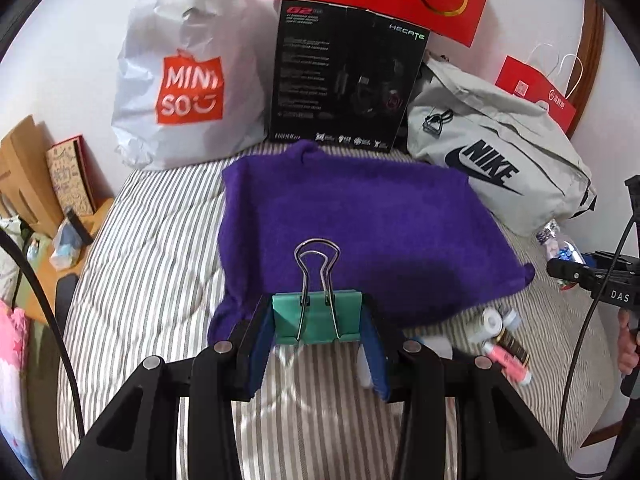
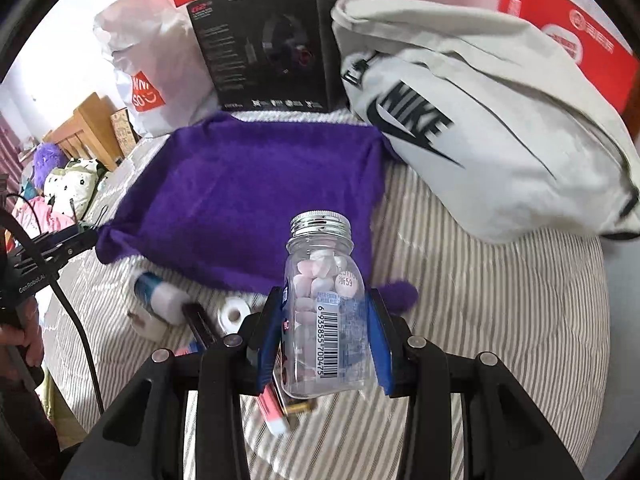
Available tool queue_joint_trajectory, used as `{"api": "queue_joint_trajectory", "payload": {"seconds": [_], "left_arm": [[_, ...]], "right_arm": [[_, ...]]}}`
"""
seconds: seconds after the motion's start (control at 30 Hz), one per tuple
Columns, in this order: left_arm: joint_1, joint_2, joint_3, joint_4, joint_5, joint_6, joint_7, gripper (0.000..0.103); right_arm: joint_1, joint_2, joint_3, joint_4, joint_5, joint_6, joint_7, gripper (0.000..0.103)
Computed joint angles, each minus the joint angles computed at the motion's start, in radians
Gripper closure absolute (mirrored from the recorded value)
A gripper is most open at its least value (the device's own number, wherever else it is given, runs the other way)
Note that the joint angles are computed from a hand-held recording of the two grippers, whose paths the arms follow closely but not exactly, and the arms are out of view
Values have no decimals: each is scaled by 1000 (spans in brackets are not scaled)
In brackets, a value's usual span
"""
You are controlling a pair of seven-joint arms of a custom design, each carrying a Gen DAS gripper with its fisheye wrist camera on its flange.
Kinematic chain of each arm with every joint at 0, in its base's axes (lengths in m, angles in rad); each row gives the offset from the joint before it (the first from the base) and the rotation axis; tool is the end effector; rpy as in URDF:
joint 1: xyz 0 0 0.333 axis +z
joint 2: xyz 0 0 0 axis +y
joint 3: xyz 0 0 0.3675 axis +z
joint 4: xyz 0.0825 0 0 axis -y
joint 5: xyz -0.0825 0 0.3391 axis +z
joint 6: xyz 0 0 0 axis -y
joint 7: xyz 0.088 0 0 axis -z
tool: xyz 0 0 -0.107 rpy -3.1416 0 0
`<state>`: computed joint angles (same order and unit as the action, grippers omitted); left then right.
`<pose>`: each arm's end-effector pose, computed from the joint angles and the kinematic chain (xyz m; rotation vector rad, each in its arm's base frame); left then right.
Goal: Organize rigid objects
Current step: 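Carry the clip and pill bottle onto the purple towel and release both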
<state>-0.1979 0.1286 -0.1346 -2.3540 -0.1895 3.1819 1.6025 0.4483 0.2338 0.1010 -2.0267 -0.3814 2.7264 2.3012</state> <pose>0.5137 -0.1564 0.4434 -1.7233 2.0333 -0.8402 0.5106 0.3234 0.4621 -2.0158 1.7802 -0.3772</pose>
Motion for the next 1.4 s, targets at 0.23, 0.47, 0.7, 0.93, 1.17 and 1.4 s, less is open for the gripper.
{"api": "queue_joint_trajectory", "payload": {"seconds": [0.23, 0.47, 0.7, 0.93, 1.17, 1.4], "left_arm": [[-10, 93, 12, 142, 20, -59, 3, 63], [-17, 191, 19, 274, 23, -111, 3, 63], [-13, 305, 21, 426, 13, -200, 1, 63], [-36, 407, 48, 577, 46, -290, -42, 63], [-40, 477, 52, 684, 77, -365, -63, 63], [-49, 499, 67, 720, 110, -387, -79, 63]], "right_arm": [[-25, 98, 17, 122, 75, -5, -95, 63], [-39, 212, 19, 252, 139, -38, -170, 64], [-39, 331, 13, 421, 176, -118, -238, 63], [-27, 455, -7, 617, 185, -225, -303, 64], [-11, 541, -22, 749, 192, -312, -352, 64], [5, 559, -39, 769, 181, -323, -357, 63]]}}
